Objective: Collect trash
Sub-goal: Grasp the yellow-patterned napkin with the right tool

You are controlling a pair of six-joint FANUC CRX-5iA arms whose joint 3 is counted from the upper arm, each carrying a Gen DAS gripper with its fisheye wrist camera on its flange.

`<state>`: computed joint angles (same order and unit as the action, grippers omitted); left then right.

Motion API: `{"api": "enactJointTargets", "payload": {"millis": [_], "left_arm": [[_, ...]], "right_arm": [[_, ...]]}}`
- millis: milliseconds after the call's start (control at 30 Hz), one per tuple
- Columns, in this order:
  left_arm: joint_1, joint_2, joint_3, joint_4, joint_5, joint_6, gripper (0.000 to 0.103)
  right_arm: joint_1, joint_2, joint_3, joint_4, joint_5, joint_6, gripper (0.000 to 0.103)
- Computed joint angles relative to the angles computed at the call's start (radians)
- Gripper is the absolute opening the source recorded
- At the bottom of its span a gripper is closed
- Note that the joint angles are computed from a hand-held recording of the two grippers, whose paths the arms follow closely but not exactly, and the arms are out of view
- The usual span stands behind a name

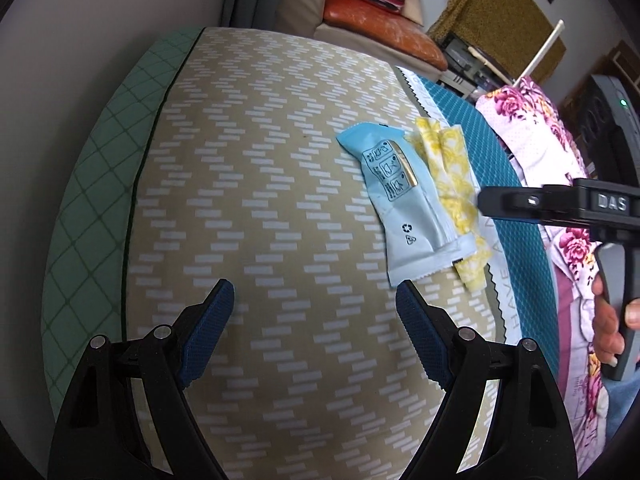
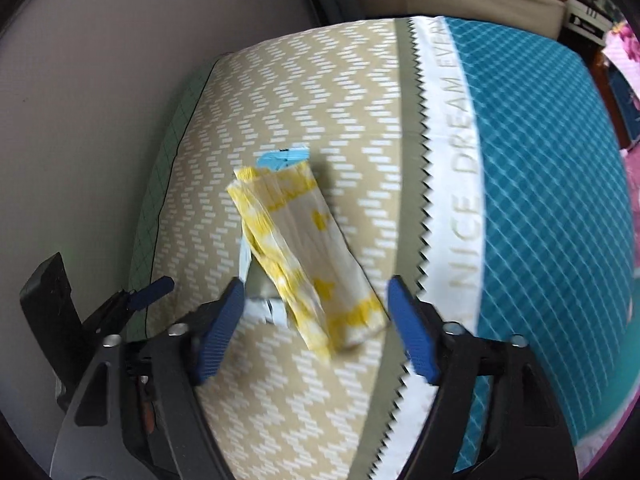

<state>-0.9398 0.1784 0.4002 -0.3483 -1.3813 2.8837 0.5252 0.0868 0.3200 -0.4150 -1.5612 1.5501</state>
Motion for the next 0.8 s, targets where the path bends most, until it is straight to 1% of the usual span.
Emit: {"api": "enactJointTargets", "payload": {"millis": [133, 167, 233, 267, 300, 333, 367, 433, 600, 700, 800], "left_arm": [[0.004, -0.008, -0.011, -0.002, 0.016, 0.006, 0.084], [0.009, -0.006, -0.013, 0.003, 0.023, 0.002, 0.084], [0.015, 0.002, -0.005, 0.009, 0.025, -0.009, 0.084], [0.022, 0.008, 0.001, 0.014, 0.029, -0.018, 0.084], [0.026, 0.015, 0.008, 0.019, 0.033, -0.023, 0.084], [0.029, 0.023, 0.017, 0.022, 0.037, -0.028, 0.084], [0.031, 0.031, 0.028, 0.021, 0.039, -0.030, 0.084], [0.037, 0.045, 0.046, 0.023, 0.044, -0.037, 0.084], [0.054, 0.089, 0.106, 0.028, 0.053, -0.062, 0.084], [0.064, 0.145, 0.181, 0.024, 0.017, -0.093, 0.084], [0.070, 0.212, 0.274, 0.018, -0.041, -0.120, 0.084]], "right_arm": [[0.011, 0.022, 0.009, -0.014, 0.005, 0.003, 0.061], [0.014, 0.027, 0.008, -0.017, 0.008, 0.003, 0.058], [0.006, 0.044, 0.024, -0.032, -0.004, 0.010, 0.049], [0.004, 0.048, 0.026, -0.044, -0.014, 0.015, 0.038], [0.007, 0.048, 0.026, -0.037, -0.013, 0.018, 0.022], [0.016, 0.049, 0.026, -0.020, -0.004, 0.017, 0.013], [0.027, 0.036, 0.010, 0.010, 0.017, 0.012, 0.006], [0.019, 0.015, -0.009, 0.014, 0.037, 0.009, 0.006], [-0.036, -0.024, -0.038, 0.025, 0.053, 0.026, 0.006], [-0.079, -0.046, -0.054, 0.021, 0.046, 0.029, 0.006], [-0.117, -0.065, -0.065, 0.010, 0.045, 0.030, 0.006]]}}
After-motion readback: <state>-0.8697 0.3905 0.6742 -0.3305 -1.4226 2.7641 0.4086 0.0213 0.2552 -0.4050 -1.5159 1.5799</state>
